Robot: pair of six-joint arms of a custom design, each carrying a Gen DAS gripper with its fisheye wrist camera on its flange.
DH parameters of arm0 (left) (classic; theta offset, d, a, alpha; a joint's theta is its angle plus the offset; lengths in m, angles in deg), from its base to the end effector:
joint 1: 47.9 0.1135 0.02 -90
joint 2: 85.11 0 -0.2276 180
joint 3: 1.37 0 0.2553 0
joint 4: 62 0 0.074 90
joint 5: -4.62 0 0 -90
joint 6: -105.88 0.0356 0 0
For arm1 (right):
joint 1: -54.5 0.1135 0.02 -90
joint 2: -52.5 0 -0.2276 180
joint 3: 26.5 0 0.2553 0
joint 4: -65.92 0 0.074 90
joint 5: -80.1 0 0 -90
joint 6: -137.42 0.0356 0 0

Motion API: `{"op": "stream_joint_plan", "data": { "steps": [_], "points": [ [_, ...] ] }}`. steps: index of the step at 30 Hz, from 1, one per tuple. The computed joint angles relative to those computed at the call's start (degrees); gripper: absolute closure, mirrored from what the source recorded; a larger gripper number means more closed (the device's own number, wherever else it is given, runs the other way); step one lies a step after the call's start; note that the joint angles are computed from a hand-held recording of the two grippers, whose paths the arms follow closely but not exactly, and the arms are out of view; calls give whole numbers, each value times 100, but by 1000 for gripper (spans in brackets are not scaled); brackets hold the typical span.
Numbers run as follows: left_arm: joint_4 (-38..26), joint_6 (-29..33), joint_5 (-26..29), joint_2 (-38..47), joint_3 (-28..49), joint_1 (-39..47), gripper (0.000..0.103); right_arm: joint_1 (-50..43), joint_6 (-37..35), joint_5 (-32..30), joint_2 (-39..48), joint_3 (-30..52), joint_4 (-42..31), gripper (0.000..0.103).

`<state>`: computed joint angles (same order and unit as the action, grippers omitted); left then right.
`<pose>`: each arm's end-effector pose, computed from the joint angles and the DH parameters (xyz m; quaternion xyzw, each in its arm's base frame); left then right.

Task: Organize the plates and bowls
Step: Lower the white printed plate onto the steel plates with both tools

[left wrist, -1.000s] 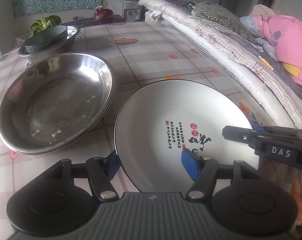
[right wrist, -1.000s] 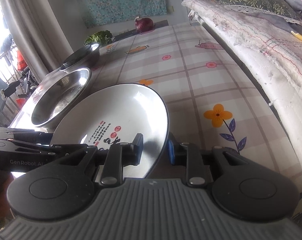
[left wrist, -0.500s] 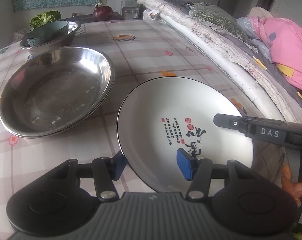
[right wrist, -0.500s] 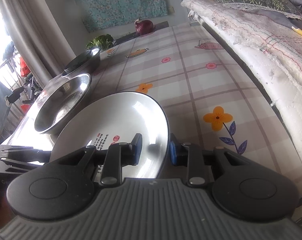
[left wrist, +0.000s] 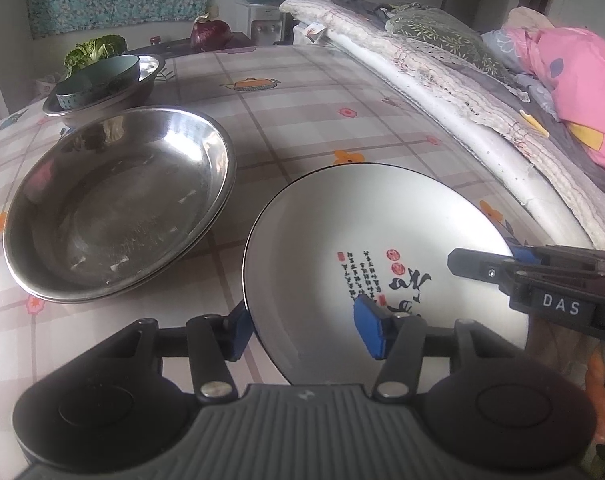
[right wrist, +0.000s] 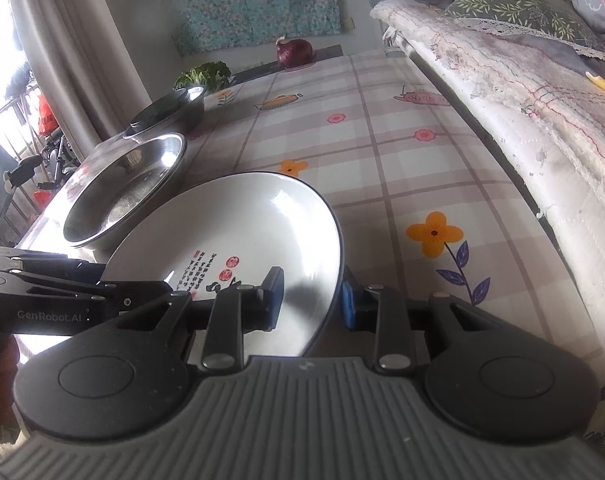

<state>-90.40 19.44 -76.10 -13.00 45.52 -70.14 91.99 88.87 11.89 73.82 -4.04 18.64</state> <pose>0.2253 -0.0983 0.1334 0.2360 0.9174 -0.1263 0.2945 0.1171 0.0731 0.1241 0.1020 0.9079 0.0978 0.3946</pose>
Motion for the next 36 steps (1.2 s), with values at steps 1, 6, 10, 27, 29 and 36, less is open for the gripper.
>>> {"op": "stream_joint_plan", "data": {
  "steps": [1,6,10,27,29,36],
  "points": [
    [-5,-17,-25,-2,4,-11,48,58,6,75,133,46,37,74],
    [-87,-93,-109,-9,52,-63,48,228,78,281,480,183,105,74],
    [-122,-150,-127,6,97,-80,48,197,77,263,509,227,97,74],
    [-170,-172,-94,-103,94,-96,49,160,-55,362,580,325,116,74],
    [-185,-150,-56,-83,79,-87,49,112,-91,328,549,277,163,74],
    [-43,4,30,78,90,-45,45,-68,-176,147,531,141,309,74]
  ]
}}
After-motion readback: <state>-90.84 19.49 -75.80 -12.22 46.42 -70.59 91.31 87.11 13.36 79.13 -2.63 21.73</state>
